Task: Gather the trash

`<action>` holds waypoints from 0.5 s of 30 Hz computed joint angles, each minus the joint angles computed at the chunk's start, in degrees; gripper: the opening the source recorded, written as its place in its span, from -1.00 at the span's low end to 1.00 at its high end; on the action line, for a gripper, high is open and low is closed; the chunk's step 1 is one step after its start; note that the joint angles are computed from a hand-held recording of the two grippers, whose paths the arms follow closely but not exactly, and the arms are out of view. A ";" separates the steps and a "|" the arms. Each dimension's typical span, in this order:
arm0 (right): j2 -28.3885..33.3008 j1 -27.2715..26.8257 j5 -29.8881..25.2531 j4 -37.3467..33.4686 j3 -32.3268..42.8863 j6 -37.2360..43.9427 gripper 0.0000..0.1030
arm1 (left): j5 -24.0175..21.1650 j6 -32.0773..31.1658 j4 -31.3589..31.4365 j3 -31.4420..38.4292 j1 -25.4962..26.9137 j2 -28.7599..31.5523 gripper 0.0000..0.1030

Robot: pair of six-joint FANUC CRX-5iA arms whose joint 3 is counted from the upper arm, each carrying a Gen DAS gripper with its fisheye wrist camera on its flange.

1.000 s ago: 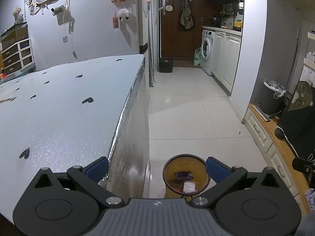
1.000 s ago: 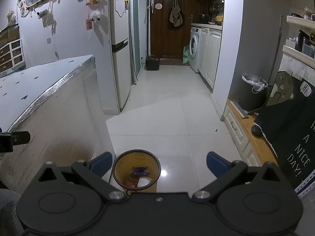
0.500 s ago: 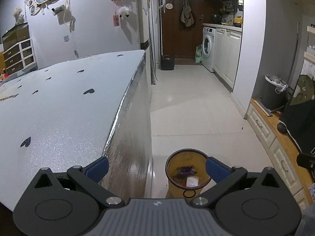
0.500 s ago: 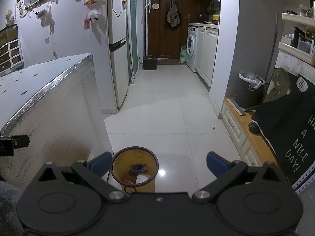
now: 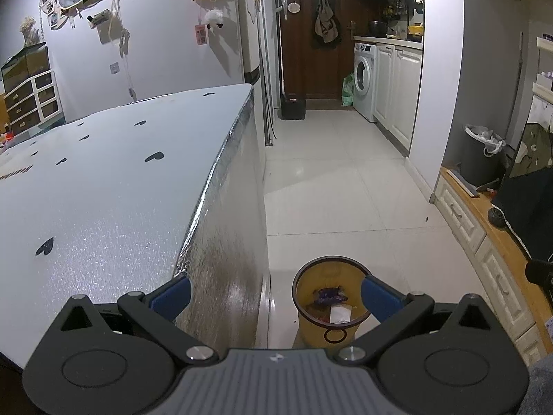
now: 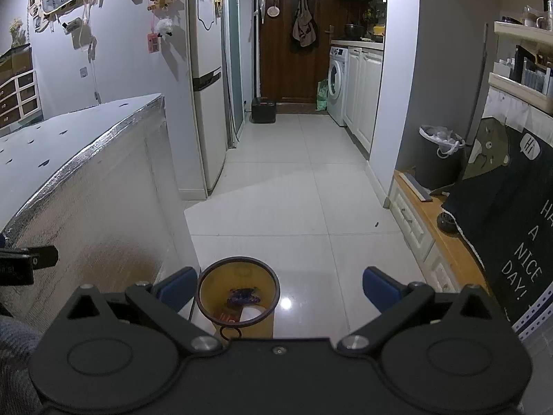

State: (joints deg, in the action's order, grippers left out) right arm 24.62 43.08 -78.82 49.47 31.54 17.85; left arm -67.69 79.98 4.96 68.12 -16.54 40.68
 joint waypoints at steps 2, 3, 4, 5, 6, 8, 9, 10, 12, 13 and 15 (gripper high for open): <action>0.16 0.02 -0.15 0.01 0.20 0.20 1.00 | -0.14 -0.13 -0.10 0.08 -0.03 0.00 1.00; 0.25 0.04 -0.23 -0.02 0.33 0.35 1.00 | -0.19 -0.21 -0.16 0.20 -0.05 0.05 1.00; 0.24 0.05 -0.20 -0.07 0.30 0.44 1.00 | -0.26 -0.26 -0.24 0.25 -0.10 0.05 1.00; 0.23 0.11 -0.23 -0.04 0.26 0.48 1.00 | -0.32 -0.36 -0.26 0.30 -0.09 0.07 1.00; 0.27 0.10 -0.24 -0.07 0.33 0.57 1.00 | -0.32 -0.43 -0.29 0.27 -0.09 0.05 1.00; 0.27 0.09 -0.22 -0.11 0.34 0.60 1.00 | -0.12 -0.54 -0.37 -0.04 -0.13 -0.09 1.00; 0.27 0.09 -0.22 -0.11 0.34 0.60 1.00 | -0.03 -0.62 -0.38 -0.20 -0.13 -0.17 1.00; 0.27 0.09 -0.22 -0.11 0.34 0.60 1.00 | 0.02 -0.63 -0.43 -0.28 -0.17 -0.21 1.00; 0.28 0.10 -0.21 -0.08 0.35 0.62 1.00 | 0.16 -0.72 -0.44 -0.57 -0.17 -0.37 1.00; 0.30 0.08 -0.22 -0.12 0.40 0.72 1.00 | 0.17 -0.70 -0.47 -0.62 -0.21 -0.40 1.00; 0.30 0.08 -0.20 -0.08 0.40 0.72 1.00 | 0.14 -0.71 -0.46 -0.56 -0.23 -0.38 1.00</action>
